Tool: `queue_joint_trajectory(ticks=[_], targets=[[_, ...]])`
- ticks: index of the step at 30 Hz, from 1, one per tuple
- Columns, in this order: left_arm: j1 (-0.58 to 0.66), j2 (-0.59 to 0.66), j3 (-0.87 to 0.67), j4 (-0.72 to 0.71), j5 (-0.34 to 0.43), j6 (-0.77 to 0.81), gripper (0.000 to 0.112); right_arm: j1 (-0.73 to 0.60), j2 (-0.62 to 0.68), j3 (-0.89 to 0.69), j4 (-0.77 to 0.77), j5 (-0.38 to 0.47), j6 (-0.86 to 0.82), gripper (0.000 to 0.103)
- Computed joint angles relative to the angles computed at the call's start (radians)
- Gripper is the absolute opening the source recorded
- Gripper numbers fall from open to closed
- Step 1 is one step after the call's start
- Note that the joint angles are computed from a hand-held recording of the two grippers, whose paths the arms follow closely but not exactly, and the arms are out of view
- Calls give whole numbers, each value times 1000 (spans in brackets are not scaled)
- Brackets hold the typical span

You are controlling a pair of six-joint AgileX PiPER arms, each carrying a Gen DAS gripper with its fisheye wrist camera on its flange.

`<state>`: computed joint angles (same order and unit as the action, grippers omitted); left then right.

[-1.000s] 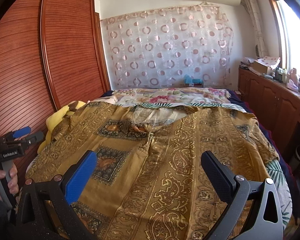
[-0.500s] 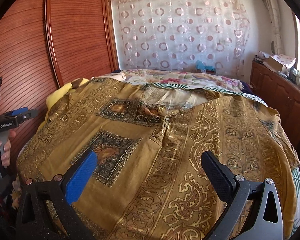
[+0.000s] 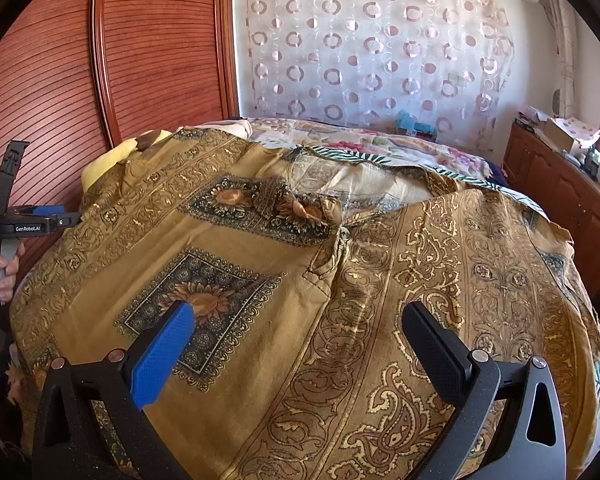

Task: Fold small clothes
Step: 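Grasp the shirt's sleeve edge with the left gripper and lift it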

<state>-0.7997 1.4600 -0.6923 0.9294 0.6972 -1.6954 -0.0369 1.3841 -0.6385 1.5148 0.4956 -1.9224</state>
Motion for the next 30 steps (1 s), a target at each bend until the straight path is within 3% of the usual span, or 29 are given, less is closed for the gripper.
queue_joint_trajectory(ticks=[5,8,10,13,18,20,25,30], targets=[[-7,34,-23,-20,39,39,86,38,-20,18,52,-35,-37,103],[10,48,-45,3,78,48,67,34,-19,19,66,-30,-43,103],[27,47,-49,4,77,75,47,16,-16,18,65,-10,-43,103],[30,57,-58,13,114,106,30,3,-10,15,61,4,-31,103],[27,20,-45,34,130,91,18,-11,-4,10,58,24,-30,103],[16,10,-52,49,153,89,6,-18,-2,8,49,31,-22,103],[-58,-9,-97,100,246,71,3,-19,8,-4,29,32,-3,103],[-114,-20,-207,128,272,113,3,-17,9,-6,24,31,5,103]])
